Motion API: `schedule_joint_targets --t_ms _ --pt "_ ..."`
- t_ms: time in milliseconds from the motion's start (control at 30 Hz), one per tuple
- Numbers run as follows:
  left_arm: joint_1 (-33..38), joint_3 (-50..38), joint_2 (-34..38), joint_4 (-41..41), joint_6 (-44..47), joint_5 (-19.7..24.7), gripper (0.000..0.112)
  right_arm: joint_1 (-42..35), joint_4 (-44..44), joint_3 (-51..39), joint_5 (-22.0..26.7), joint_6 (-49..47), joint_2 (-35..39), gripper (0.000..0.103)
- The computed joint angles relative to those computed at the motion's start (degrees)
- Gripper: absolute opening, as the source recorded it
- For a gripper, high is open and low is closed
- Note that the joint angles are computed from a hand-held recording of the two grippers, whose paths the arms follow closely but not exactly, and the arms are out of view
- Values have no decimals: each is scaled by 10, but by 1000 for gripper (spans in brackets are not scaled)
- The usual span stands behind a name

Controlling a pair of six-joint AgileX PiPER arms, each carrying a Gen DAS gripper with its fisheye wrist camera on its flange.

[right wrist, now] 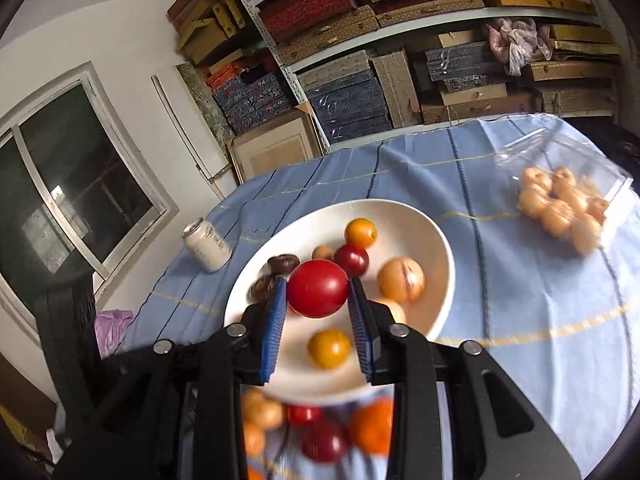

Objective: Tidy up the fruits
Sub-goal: 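Carry both tomatoes over the plate and open both tools to release them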

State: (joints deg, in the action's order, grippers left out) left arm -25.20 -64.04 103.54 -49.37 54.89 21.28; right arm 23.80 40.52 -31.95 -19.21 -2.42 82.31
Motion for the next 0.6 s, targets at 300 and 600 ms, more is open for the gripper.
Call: schedule_joint_targets --t_ms 300,600 --pt "-14 -61 78 36 -31 -8 27 -72 -210 -129 84 143 151 33" --pt "13 -13 16 -86 87 -2 59 -42 -145 -69 32 107 87 47"
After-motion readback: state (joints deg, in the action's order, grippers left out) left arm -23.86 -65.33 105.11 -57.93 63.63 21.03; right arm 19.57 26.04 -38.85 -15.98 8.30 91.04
